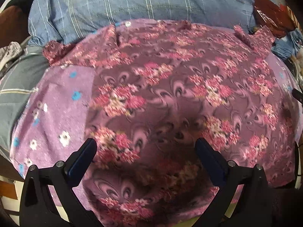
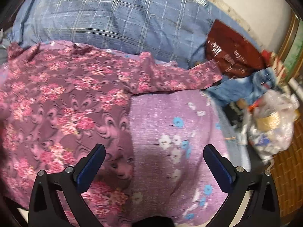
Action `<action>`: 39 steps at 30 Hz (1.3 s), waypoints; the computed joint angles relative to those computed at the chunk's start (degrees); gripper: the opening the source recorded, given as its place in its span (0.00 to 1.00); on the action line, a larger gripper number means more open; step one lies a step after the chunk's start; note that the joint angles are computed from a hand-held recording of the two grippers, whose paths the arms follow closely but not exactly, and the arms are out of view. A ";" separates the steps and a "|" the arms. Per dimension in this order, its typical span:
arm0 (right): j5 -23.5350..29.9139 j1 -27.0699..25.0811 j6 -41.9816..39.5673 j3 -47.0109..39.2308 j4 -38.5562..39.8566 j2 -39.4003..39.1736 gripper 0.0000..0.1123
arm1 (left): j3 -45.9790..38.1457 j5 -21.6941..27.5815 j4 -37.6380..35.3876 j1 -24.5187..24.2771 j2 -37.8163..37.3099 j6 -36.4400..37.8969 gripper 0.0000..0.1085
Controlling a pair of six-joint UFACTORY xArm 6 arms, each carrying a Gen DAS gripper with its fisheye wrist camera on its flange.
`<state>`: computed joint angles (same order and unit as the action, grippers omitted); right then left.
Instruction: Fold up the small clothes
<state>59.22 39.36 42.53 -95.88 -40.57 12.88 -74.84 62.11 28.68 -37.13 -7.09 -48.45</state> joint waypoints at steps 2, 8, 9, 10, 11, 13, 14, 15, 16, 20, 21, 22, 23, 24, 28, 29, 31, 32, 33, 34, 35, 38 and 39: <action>-3.55 -1.48 -1.21 1.62 4.07 -1.19 0.91 | -0.47 0.01 -0.07 0.46 0.25 -0.04 0.95; -8.23 -4.08 -3.60 3.74 10.93 -2.67 0.91 | -1.35 0.03 -0.27 1.21 0.74 -0.15 0.95; -8.83 -4.42 -4.01 4.05 12.04 -2.87 0.91 | -1.48 -0.04 -0.48 1.27 0.86 -0.06 0.95; -9.57 -4.75 -4.35 4.52 13.19 -3.14 0.91 | -1.57 -0.03 -0.58 1.27 0.97 0.02 0.95; -9.79 -4.92 -4.47 4.64 13.88 -3.22 0.91 | -1.73 0.04 -0.63 1.24 1.13 0.10 0.95; -9.84 -5.17 -4.62 4.83 14.66 -3.27 0.91 | -2.10 0.23 -0.79 1.12 1.52 0.39 0.95; -9.74 -5.15 -4.77 4.84 14.82 -3.24 0.91 | -2.25 0.28 -0.91 1.08 1.66 0.55 0.95; -9.65 -5.19 -4.93 4.83 14.88 -3.19 0.91 | -2.32 0.27 -0.99 1.06 1.73 0.66 0.95; -9.42 -5.10 -5.05 4.77 14.86 -3.11 0.91 | -2.45 0.25 -1.11 1.06 1.85 0.81 0.95; -9.92 -5.08 -5.70 4.70 15.24 -2.93 0.91 | -2.74 0.12 -1.55 1.12 2.12 1.20 0.95; -10.24 -5.11 -5.99 4.72 15.47 -2.91 0.91 | -2.91 0.19 -1.61 1.14 2.27 1.29 0.95; -10.45 -5.18 -6.27 4.66 15.66 -2.83 0.91 | -3.13 0.28 -1.71 1.18 2.46 1.40 0.95; -10.81 -5.23 -6.77 4.67 16.19 -2.79 0.91 | -3.31 0.33 -1.78 1.21 2.60 1.47 0.95; -11.14 -5.33 -7.20 4.59 16.57 -2.64 0.91 | -3.47 0.39 -1.82 1.24 2.73 1.54 0.95; -12.25 -5.56 -8.62 4.61 18.17 -2.37 0.91 | -4.02 0.47 -1.95 1.29 3.25 1.86 0.95; -12.32 -5.60 -8.64 4.66 18.23 -2.34 0.91 | -4.27 0.54 -1.98 1.30 3.47 1.93 0.95; -12.66 -5.83 -8.93 4.68 18.92 -2.20 0.91 | -4.73 0.58 -2.17 1.40 3.94 2.20 0.95; -12.86 -5.98 -9.18 4.72 19.43 -2.15 0.91 | -4.94 0.58 -2.32 1.46 4.18 2.35 0.95; -12.96 -6.10 -9.30 4.66 19.76 -2.02 0.91 | -5.17 0.58 -2.45 1.55 4.44 2.53 0.95; -13.15 -6.30 -9.57 4.64 20.38 -1.88 0.91 | -5.45 0.62 -2.59 1.64 4.74 2.69 0.95; -13.31 -6.45 -9.83 4.60 20.87 -1.74 0.91 | -5.67 0.67 -2.76 1.71 5.00 2.84 0.95; -14.47 -7.20 -11.60 4.51 23.86 -1.10 0.89 | -6.30 0.49 -3.34 2.05 5.77 3.44 0.95; -14.69 -7.60 -12.42 4.16 25.42 -0.71 0.87 | -6.55 0.28 -3.68 2.32 6.09 3.81 0.95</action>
<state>44.53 31.76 30.11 -91.71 -15.15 12.17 -81.39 62.39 24.99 -34.80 -1.00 -44.65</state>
